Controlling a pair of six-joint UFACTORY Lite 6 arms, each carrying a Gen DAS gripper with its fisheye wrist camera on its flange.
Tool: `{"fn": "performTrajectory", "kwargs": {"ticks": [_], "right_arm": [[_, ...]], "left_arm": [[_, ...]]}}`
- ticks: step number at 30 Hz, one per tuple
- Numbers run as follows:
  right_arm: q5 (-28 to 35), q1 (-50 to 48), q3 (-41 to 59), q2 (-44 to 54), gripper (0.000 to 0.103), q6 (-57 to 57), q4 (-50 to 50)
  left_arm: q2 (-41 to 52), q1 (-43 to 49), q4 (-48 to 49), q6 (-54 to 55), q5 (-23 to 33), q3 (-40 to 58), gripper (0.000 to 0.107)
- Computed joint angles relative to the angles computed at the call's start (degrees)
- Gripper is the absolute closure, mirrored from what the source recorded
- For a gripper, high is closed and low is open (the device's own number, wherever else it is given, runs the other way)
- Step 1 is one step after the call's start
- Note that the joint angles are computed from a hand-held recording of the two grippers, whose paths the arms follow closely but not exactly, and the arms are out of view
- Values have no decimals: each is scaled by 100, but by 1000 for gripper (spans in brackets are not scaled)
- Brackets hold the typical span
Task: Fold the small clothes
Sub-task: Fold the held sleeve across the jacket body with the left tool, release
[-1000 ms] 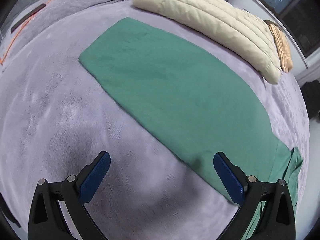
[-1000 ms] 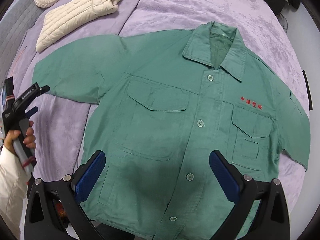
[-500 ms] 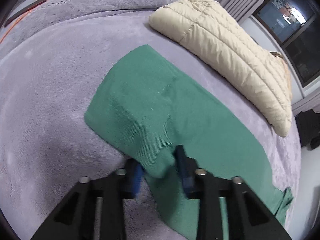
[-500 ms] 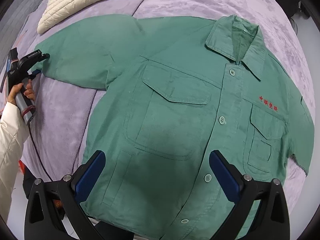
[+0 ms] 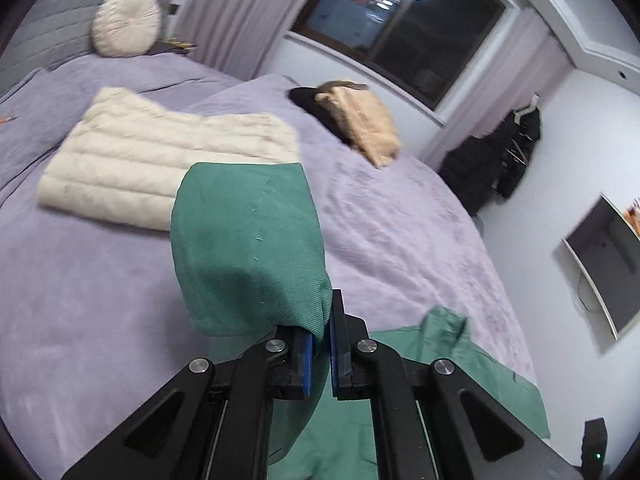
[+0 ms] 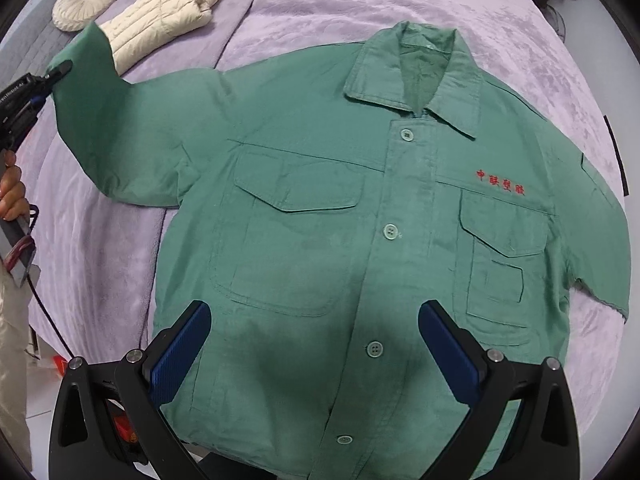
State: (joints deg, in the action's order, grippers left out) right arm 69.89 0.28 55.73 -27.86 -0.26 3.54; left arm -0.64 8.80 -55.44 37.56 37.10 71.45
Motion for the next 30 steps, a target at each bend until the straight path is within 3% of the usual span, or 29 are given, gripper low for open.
{"fn": "performTrajectory", "kwargs": {"ticks": [4, 8, 12, 14, 16, 17, 19, 20, 21, 22, 27, 30], "right_arm": [[176, -1809, 82, -124, 0, -1376, 470], [189, -3978, 227, 253, 0, -2974, 927], [-195, -5478, 279, 1035, 0, -3973, 992], [-459, -5937, 352, 1527, 0, -4182, 894], [-645, -6262, 426, 1937, 0, -4280, 821], [-702, -6342, 481, 2100, 0, -4280, 793], [-773, -6463, 553, 2305, 0, -4303, 771], [-795, -6467, 597, 2371, 0, -4291, 765], [-817, -6438, 649, 2432, 0, -4264, 768], [-843, -6365, 705, 2480, 0, -4203, 776], [-1054, -5857, 914, 2603, 0, -3892, 932], [-1368, -5010, 987, 2576, 0, -3553, 943]], "left_arm": [[550, -2127, 793, -1182, -519, 892, 100], [2212, -4032, 2599, -3251, -835, 2545, 100], [4496, -5137, 4396, -5159, -187, 4836, 100], [5596, -5520, 5111, -5759, 517, 6035, 100], [6247, -5786, 5518, -6069, 1031, 6643, 99], [6343, -5899, 5810, -6254, 1152, 6587, 90], [6022, -6031, 6131, -6375, 785, 5898, 79], [5647, -6098, 6321, -6508, 638, 5368, 60], [5415, -6128, 6340, -6463, 527, 5079, 20], [5317, -6162, 6417, -6491, 583, 5029, 6], [3611, -6186, 7114, -6641, 8, 3152, 4], [2497, -5751, 7211, -6818, -168, 2010, 4]]}}
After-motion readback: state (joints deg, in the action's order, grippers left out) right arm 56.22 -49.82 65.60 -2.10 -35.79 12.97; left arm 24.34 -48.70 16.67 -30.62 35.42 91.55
